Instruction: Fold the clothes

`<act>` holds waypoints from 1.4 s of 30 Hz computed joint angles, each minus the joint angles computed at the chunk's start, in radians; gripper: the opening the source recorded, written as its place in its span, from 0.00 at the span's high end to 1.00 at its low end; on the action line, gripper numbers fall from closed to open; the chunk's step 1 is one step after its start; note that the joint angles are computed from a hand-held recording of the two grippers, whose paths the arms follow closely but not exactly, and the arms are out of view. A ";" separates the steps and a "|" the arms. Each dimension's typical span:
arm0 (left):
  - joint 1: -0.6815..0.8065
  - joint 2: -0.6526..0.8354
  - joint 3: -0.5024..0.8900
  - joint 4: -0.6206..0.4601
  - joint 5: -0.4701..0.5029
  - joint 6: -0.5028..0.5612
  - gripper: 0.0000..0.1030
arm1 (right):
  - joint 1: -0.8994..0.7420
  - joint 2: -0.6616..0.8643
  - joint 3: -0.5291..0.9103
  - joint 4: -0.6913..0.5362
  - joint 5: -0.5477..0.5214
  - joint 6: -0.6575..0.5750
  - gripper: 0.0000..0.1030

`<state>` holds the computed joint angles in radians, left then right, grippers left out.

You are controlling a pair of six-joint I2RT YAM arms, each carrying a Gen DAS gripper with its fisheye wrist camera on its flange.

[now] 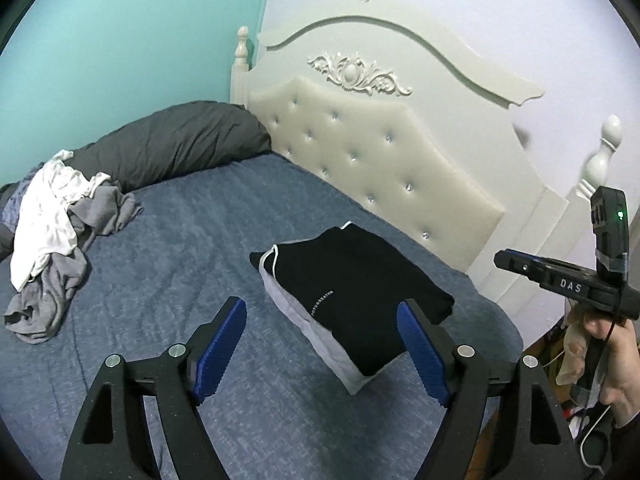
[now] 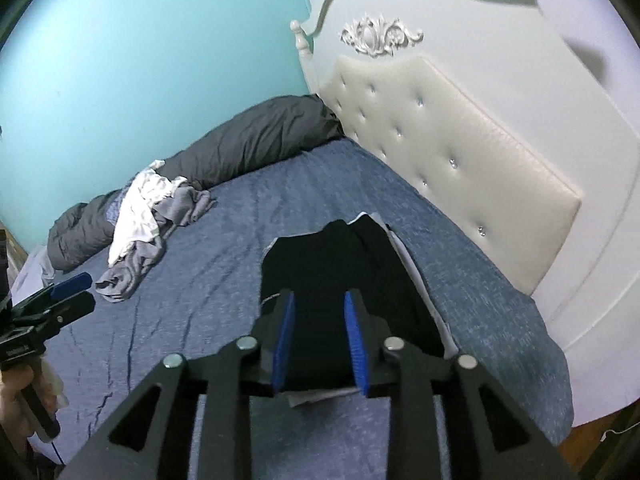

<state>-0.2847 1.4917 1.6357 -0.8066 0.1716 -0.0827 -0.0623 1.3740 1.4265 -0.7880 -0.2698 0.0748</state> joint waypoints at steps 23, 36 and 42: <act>-0.062 -0.361 -0.153 -0.124 -0.033 -0.019 0.15 | 0.289 -0.419 -0.039 -0.293 0.286 0.207 0.53; -0.070 -0.510 -0.226 -0.173 -0.050 -0.006 0.03 | 0.819 -0.484 -0.007 -0.475 0.781 0.571 0.37; -0.083 -0.560 -0.238 -0.204 -0.052 0.003 0.00 | 1.130 -0.460 0.038 -0.650 1.016 0.862 0.28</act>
<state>-0.3674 0.9315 1.3972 -1.0105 0.1193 -0.0802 1.0677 0.9137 1.4646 -1.4384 0.7462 0.9372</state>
